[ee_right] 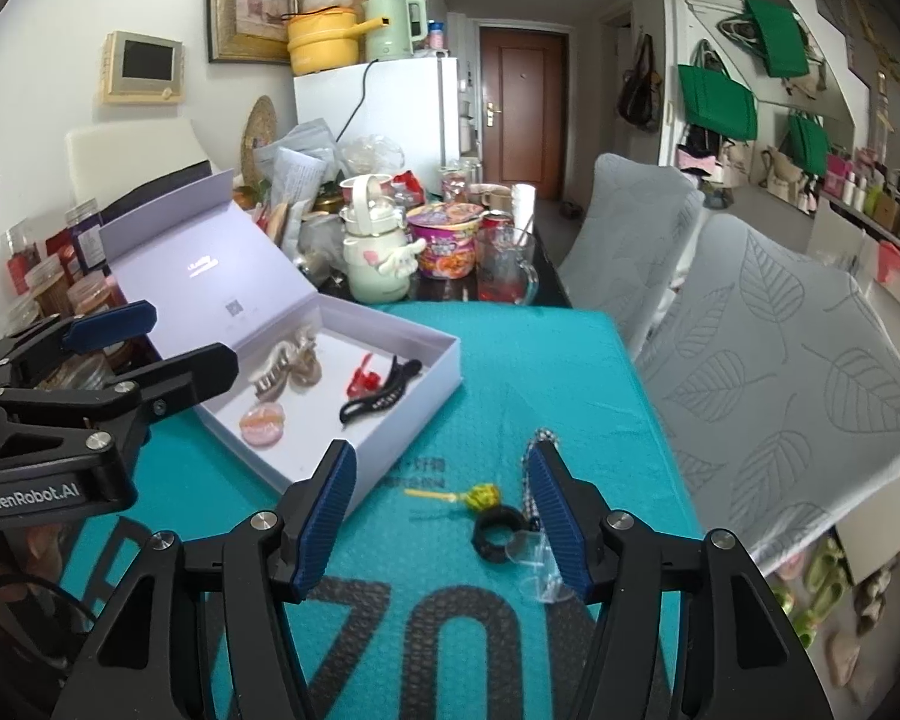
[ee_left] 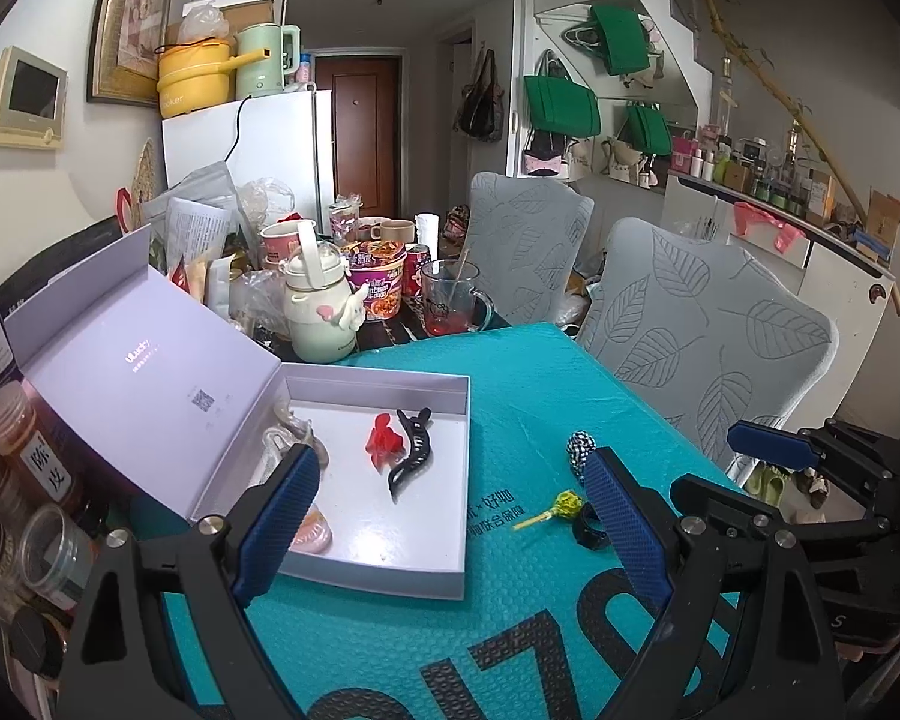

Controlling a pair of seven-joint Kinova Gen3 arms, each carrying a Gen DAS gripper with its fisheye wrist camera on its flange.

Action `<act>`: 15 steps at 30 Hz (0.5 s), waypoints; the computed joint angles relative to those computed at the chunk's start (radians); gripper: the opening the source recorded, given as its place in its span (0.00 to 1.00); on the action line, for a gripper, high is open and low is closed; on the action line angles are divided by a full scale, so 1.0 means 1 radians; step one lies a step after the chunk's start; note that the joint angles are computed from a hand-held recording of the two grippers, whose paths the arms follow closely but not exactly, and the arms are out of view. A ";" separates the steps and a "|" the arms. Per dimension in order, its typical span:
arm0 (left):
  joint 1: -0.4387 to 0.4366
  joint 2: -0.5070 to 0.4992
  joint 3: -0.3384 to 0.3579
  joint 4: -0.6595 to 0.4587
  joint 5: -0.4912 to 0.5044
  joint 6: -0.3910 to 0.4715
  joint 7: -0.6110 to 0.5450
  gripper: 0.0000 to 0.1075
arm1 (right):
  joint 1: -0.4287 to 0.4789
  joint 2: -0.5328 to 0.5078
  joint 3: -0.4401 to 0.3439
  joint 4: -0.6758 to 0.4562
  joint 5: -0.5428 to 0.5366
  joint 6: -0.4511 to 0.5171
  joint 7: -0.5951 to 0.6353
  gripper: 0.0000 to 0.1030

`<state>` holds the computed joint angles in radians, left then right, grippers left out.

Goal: Organize rigid objects
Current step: 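Withdraw both open tools from the box back over the table, then move the left tool to the black hair tie while the right approaches the clear plastic stand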

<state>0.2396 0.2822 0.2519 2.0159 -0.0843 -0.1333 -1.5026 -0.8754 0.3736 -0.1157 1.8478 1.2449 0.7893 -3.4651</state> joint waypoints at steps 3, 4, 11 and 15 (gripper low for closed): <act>-0.016 0.008 0.021 0.007 -0.004 -0.002 0.016 0.85 | -0.001 -0.001 -0.001 0.023 0.001 -0.003 -0.028 0.62; -0.020 0.011 0.027 0.008 -0.005 -0.001 0.022 0.85 | 0.000 -0.001 -0.001 0.028 0.001 -0.002 -0.034 0.63; 0.042 0.047 -0.017 -0.003 0.020 0.020 0.012 0.85 | 0.012 0.016 0.000 0.068 0.005 -0.015 -0.073 0.67; -0.010 0.083 0.053 -0.017 0.007 0.041 0.017 0.85 | 0.031 0.040 0.004 0.067 -0.031 -0.029 -0.054 0.69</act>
<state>0.2300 0.3652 0.3052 1.9988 -0.0769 -0.0927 -1.4860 -0.8442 0.4132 -0.1118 1.9150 1.2137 0.7606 -3.5195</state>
